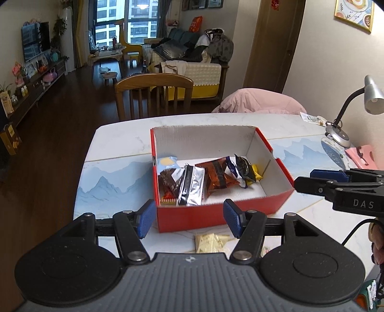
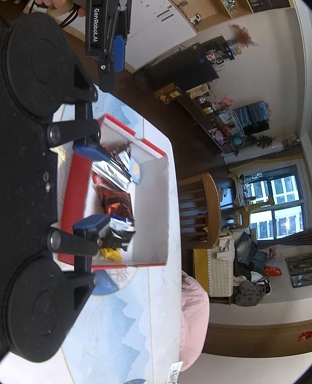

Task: Organize snacks
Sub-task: 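Withdraw both tools from the box toward the remaining snacks, then grasp the cream pastry bag with the left gripper while the right gripper grasps the green candy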

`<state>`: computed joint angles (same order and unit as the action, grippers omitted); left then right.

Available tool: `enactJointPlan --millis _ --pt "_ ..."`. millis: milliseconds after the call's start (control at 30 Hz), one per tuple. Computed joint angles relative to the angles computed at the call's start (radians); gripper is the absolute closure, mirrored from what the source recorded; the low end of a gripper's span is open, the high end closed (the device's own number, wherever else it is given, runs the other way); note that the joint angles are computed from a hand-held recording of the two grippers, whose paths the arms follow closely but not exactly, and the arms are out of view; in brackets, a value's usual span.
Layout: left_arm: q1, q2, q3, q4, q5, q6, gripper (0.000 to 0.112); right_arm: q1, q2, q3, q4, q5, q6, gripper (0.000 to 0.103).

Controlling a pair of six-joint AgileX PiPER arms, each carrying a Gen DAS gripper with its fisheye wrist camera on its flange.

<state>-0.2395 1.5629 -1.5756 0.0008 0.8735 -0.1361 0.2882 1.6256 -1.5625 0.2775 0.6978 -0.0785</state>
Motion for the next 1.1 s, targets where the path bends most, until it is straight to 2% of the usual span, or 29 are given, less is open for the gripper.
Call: enactJointPlan --millis 100,267,300,333,367,400,433,533,667,833,967,1100 --pt "0.011 -0.049 0.066 -0.012 -0.029 -0.002 0.04 0.011 -0.027 0.044 -0.006 -0.012 0.009 0.046" --pt "0.039 -0.108 0.153 -0.055 -0.055 0.013 0.038 0.025 -0.069 0.122 -0.01 -0.028 0.029 0.045" --pt "0.046 -0.116 0.167 -0.068 -0.056 0.021 0.038 0.019 -0.074 0.131 0.014 -0.021 0.019 0.041" --pt "0.052 -0.124 0.182 -0.082 -0.059 0.028 0.038 0.019 -0.079 0.141 0.02 -0.019 0.028 0.021" --pt "0.057 -0.133 0.199 -0.091 -0.062 0.032 0.038 0.026 -0.093 0.164 0.007 -0.039 0.052 0.007" --pt "0.059 -0.139 0.211 -0.093 -0.063 0.031 0.038 0.035 -0.12 0.212 -0.004 -0.099 0.069 0.001" --pt "0.061 -0.147 0.224 -0.094 -0.066 0.027 0.038 0.036 -0.134 0.238 0.014 -0.125 0.049 0.0" --pt "0.072 -0.156 0.248 -0.119 -0.068 0.032 0.038 0.036 -0.138 0.254 0.039 -0.113 0.025 0.0" --pt "0.062 -0.157 0.278 -0.109 -0.088 0.017 0.038 0.061 -0.14 0.302 -0.069 -0.151 0.107 0.0" --pt "0.043 -0.13 0.295 -0.111 -0.11 0.021 0.038 0.09 -0.124 0.354 -0.162 -0.162 0.117 0.0" --pt "0.024 -0.071 0.274 -0.1 -0.095 0.008 0.038 0.09 -0.107 0.378 -0.194 -0.147 0.167 0.0" --pt "-0.001 -0.005 0.242 -0.066 -0.076 -0.007 0.038 0.075 -0.063 0.36 -0.197 -0.08 0.177 0.002"
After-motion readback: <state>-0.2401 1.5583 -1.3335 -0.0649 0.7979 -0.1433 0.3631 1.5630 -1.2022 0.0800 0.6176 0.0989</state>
